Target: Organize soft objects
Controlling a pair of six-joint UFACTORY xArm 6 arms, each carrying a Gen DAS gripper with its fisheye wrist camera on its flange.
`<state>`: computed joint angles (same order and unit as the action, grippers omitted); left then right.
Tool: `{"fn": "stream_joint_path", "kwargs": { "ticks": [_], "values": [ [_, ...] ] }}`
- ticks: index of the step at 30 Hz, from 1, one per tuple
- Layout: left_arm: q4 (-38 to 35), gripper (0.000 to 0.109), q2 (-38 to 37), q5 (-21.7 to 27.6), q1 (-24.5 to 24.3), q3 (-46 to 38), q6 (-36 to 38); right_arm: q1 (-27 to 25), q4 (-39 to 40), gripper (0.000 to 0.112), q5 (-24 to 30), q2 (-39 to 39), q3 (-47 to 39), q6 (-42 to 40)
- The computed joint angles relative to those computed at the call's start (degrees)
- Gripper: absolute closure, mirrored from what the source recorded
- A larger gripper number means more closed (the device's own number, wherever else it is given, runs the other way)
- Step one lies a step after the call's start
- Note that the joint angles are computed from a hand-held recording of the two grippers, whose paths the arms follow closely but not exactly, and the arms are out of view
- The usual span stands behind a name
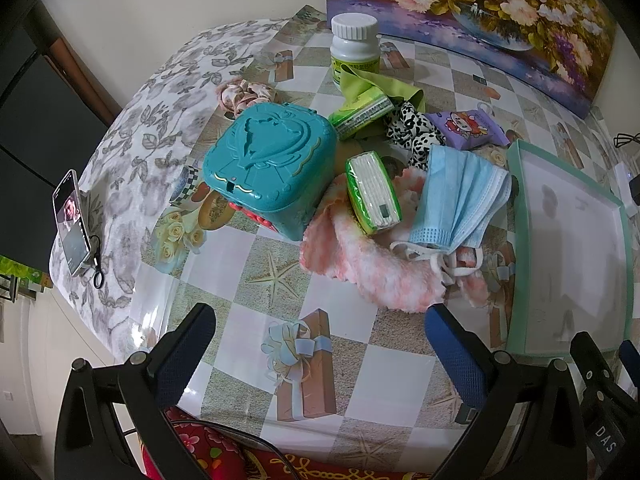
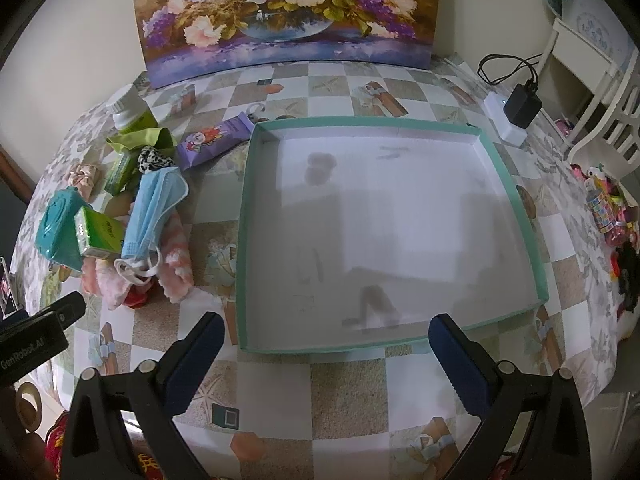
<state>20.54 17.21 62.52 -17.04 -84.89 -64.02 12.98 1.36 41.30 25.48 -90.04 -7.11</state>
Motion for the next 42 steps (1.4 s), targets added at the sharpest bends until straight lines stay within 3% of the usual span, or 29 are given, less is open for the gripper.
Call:
{"fn": "stream_joint_path", "kwargs": {
  "ticks": [36,42],
  "values": [
    [-1.01,0.006,-0.33,-1.04,0.88,0.38,0.04,0.18,0.25,0.009,0.09,0.13,0.26,-0.48],
    [-1.49,0.006,-0.24,-1.86,1.64,0.78,-1.71,0.36,7.08,0.009,0.77,1.39,-2.29,-5.31]
  ]
}}
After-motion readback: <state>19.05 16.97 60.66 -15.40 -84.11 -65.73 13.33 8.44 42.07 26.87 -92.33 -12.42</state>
